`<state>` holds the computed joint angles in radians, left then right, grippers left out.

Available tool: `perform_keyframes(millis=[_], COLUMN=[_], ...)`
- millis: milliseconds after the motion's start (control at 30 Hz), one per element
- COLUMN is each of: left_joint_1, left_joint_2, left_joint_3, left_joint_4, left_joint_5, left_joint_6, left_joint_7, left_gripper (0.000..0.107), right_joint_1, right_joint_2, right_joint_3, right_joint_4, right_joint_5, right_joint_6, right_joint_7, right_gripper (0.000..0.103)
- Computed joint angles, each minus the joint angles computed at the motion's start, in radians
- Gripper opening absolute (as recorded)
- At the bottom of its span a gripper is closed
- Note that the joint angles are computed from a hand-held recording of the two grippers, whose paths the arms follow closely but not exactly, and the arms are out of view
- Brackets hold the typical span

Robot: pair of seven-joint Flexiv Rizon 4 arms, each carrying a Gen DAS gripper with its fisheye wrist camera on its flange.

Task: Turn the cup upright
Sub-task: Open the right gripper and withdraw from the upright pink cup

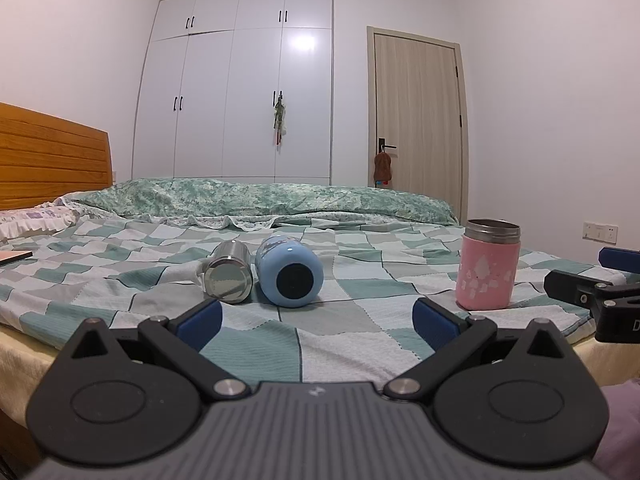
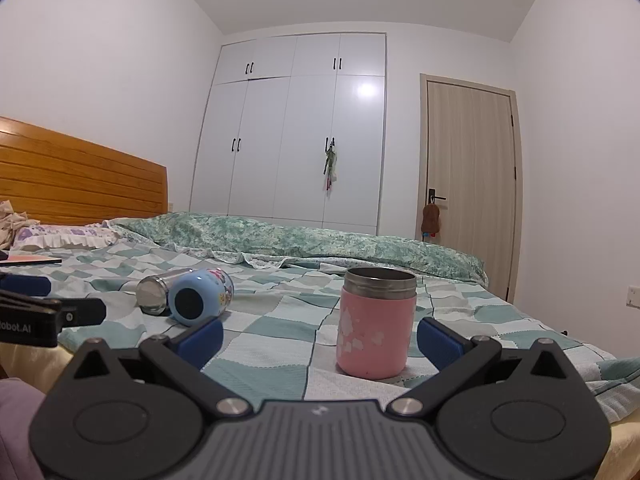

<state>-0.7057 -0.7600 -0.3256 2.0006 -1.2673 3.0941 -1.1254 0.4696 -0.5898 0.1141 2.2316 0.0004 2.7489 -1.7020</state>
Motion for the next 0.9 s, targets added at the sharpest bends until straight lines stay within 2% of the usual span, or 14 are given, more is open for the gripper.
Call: perform_keyframes(millis=[900], left_joint_1=[0.002], left_joint_2=[-0.004], left_joint_3=[-0.001], left_joint_4=[-0.002], left_joint_5=[0.013], left_joint_6=[0.005], left_joint_7=[-0.013], left_gripper=[0.103], right_joint_1=[0.0], right_joint_2=[-0.001], right_joint_3=[0.001], right_joint_4=[0.0], right_joint_5=[0.001], right_joint_6=[0.003], right_joint_7=[-0.001], right_gripper=[0.103])
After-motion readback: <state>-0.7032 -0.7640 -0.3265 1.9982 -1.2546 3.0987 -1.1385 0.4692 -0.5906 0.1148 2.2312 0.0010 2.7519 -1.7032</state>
